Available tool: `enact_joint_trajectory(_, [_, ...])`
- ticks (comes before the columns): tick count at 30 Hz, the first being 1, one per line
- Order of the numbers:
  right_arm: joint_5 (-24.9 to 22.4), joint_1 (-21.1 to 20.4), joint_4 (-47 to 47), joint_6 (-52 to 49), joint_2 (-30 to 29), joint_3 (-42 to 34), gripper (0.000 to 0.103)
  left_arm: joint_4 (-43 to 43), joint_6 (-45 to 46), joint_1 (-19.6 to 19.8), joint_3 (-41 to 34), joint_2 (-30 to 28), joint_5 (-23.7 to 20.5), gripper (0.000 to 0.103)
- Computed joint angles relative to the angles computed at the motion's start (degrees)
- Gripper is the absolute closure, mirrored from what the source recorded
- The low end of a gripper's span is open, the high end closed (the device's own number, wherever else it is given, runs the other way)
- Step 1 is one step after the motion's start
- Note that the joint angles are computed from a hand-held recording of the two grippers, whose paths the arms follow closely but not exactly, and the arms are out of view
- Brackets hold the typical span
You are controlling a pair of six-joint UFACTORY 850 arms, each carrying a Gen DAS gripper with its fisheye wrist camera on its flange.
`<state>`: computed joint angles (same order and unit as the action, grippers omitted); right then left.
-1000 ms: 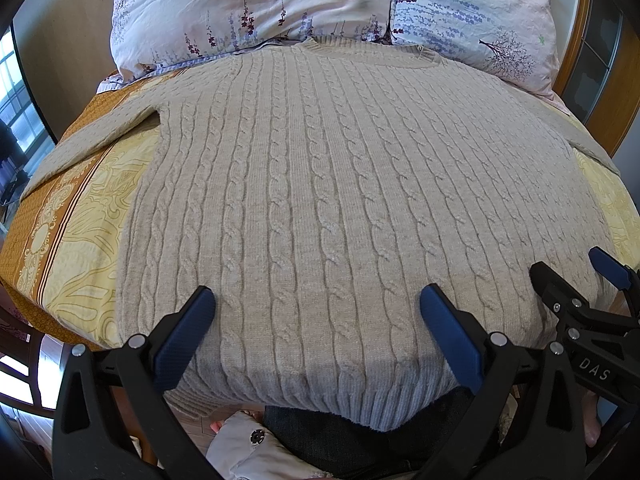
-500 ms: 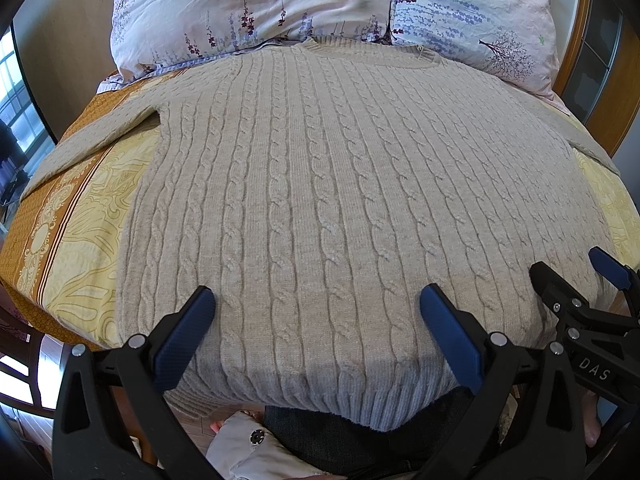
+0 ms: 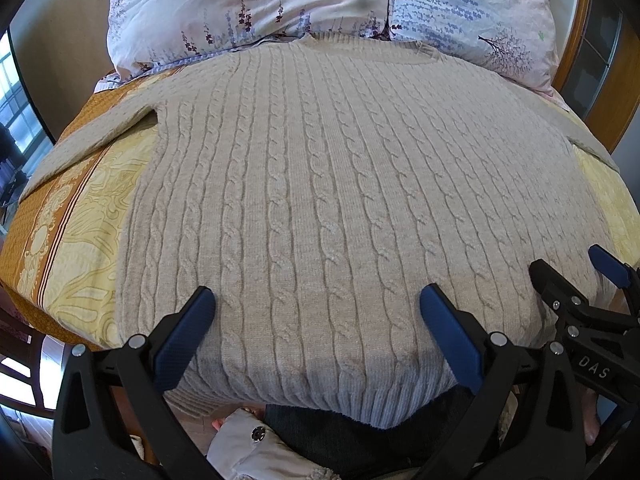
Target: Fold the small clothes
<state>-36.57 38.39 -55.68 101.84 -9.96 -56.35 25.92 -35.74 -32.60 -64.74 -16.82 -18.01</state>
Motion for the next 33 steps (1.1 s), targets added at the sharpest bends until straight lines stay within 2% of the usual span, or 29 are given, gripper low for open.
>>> enact_joint_trajectory(6, [0.99,-0.64,-1.1,-0.73,0.05,0.11,0.001,-2.41,3.03,0.14,-1.12,-0.67,-0.99,0.002])
enact_joint_trajectory(13, [5.6,-0.96,-18.37,10.05,2.02,4.69,0.001,-2.99,5.73,0.29,-2.41,-1.64,-0.98,0.002])
enact_joint_trajectory(18, [8.34,-3.62,-16.57,7.41,3.29,4.56,0.001,-5.33,8.99,1.14,-3.75,-2.82,1.17,0.002])
enact_joint_trajectory(21, [10.34,-8.57,-18.49,12.16,6.76,6.36,0.001,-13.23,17.26,2.36,-6.24,-4.33,2.04,0.002])
enact_joint_trajectory(23, [13.41,-14.08,-17.52,14.89,9.25,7.45,0.001,-20.89,24.84,3.32,-7.25,-4.9,4.05,0.002])
enact_joint_trajectory(24, [16.49,-17.92,-17.13,17.07,10.75,8.31,0.002,-26.32,30.29,3.89,-7.71,-5.13,5.71,0.002])
enact_joint_trajectory(26, [21.31,-23.3,-17.96,21.2,12.36,9.62,0.016,-31.81,36.24,4.39,-8.79,-5.68,7.17,0.002])
enact_joint_trajectory(28, [25.45,-29.26,-14.01,21.07,12.76,10.16,0.025,-36.35,41.92,4.82,-10.53,-6.66,7.84,0.002])
enact_joint_trajectory(29, [26.61,-31.1,-11.55,20.47,12.62,10.27,0.032,-37.24,43.26,4.91,-11.4,-7.18,7.93,0.002])
enact_joint_trajectory(31, [31.34,-36.46,-4.23,18.15,12.02,10.8,0.038,-37.45,44.42,5.12,-13.68,-8.46,7.67,0.002])
enact_joint_trajectory(33, [32.96,-38.99,3.45,13.51,11.69,11.42,0.043,-34.57,42.32,5.27,-16.34,-10.03,6.29,0.002])
